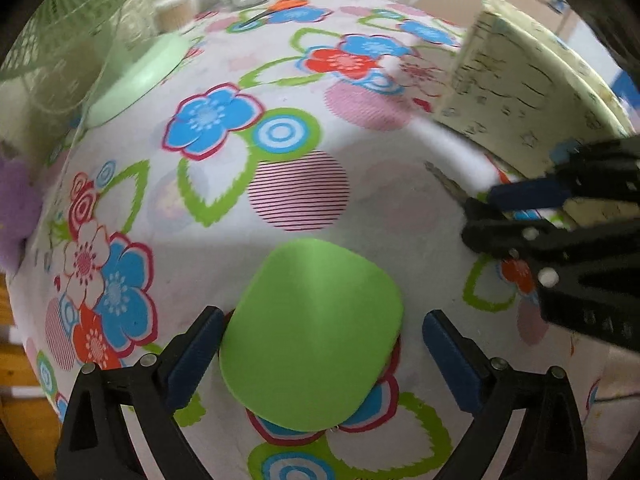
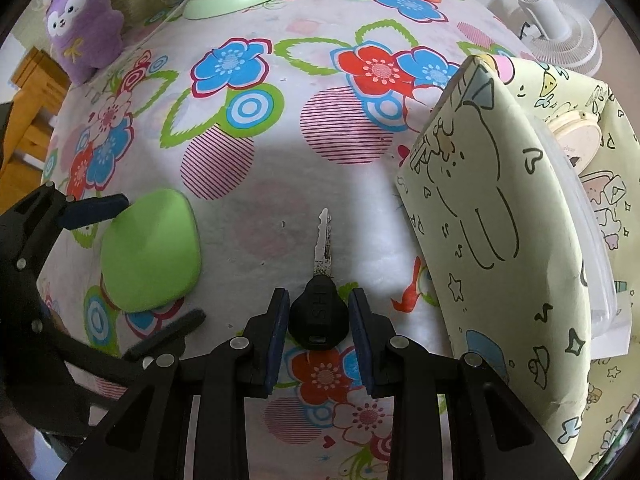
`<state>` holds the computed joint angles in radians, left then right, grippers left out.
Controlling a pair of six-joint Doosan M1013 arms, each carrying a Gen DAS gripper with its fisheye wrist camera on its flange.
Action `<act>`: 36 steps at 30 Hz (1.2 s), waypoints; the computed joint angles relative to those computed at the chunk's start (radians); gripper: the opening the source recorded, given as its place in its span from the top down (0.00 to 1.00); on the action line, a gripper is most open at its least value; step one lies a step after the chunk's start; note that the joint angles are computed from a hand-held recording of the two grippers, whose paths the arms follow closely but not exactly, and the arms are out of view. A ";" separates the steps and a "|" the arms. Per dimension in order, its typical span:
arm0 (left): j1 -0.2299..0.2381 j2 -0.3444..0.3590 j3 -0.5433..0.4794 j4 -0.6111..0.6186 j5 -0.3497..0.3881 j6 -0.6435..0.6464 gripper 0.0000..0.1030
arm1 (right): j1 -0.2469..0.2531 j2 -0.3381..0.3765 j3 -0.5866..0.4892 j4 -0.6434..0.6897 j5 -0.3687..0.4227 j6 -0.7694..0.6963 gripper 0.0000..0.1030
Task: Organize rigid objects
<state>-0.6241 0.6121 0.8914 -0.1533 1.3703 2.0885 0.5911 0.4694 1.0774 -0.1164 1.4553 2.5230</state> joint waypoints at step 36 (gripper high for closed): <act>0.004 -0.194 0.234 0.078 -0.082 -0.458 0.18 | 0.085 -0.004 -0.023 -0.038 0.029 0.012 0.68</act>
<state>-0.6201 0.4181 1.1254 -0.0756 1.2883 1.6304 0.6764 0.4658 1.0545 -0.1541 1.4841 2.5351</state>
